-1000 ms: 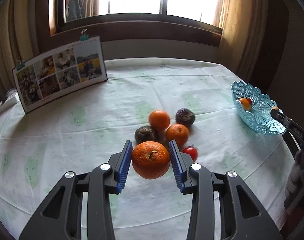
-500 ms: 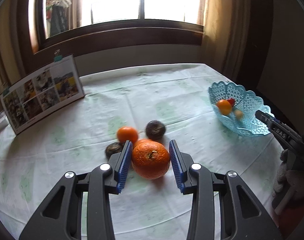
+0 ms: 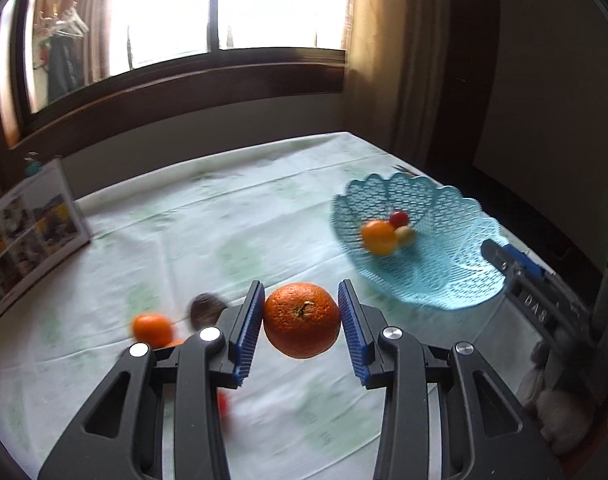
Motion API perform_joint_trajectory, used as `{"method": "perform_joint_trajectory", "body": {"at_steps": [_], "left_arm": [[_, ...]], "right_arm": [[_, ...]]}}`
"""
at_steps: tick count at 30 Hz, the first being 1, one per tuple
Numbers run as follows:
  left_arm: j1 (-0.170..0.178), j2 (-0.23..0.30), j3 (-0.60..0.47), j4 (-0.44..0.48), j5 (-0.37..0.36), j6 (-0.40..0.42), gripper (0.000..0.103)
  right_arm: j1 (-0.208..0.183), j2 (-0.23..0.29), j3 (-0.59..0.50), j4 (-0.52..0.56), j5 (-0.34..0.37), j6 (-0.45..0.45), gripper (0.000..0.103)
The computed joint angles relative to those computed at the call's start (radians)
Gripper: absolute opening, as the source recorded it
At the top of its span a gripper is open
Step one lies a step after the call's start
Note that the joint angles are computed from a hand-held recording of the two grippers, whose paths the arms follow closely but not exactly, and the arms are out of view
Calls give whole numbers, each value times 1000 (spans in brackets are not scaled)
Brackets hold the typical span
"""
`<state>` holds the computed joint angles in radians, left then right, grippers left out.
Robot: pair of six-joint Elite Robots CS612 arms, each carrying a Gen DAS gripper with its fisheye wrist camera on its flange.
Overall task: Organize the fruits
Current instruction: 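Lower the mandarin into the blue basket and open the left tool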
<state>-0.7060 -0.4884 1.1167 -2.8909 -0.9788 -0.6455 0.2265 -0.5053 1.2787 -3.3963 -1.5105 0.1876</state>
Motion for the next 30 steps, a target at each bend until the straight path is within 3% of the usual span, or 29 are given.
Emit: {"method": "perform_joint_trajectory", "body": {"at_steps": [9,21,23,24,25,27,30], "left_arm": [[5,88,-169,-17,-45,97,39],[20,152,-280,43,-123,96,39],[21,157,-288,40,-123,95,39],[20,158,-287,28,-116,98,43],[18,158,-282,11,-104,104,59],[16,153,-266,-30,-83,106,78],[16,139,-240,-53,-57,93,79]], "right_arm": [[-1,-2,2,-2,-31,27,40],[-4,-4,7,-31,-62,64,40],[-3,-3,5,-32,-66,61,46],[-3,-3,5,-34,-70,59,48],[-2,-2,5,-38,-74,58,49],[-1,-2,7,-51,-82,56,49],[-1,-1,9,-61,-86,57,49]]}}
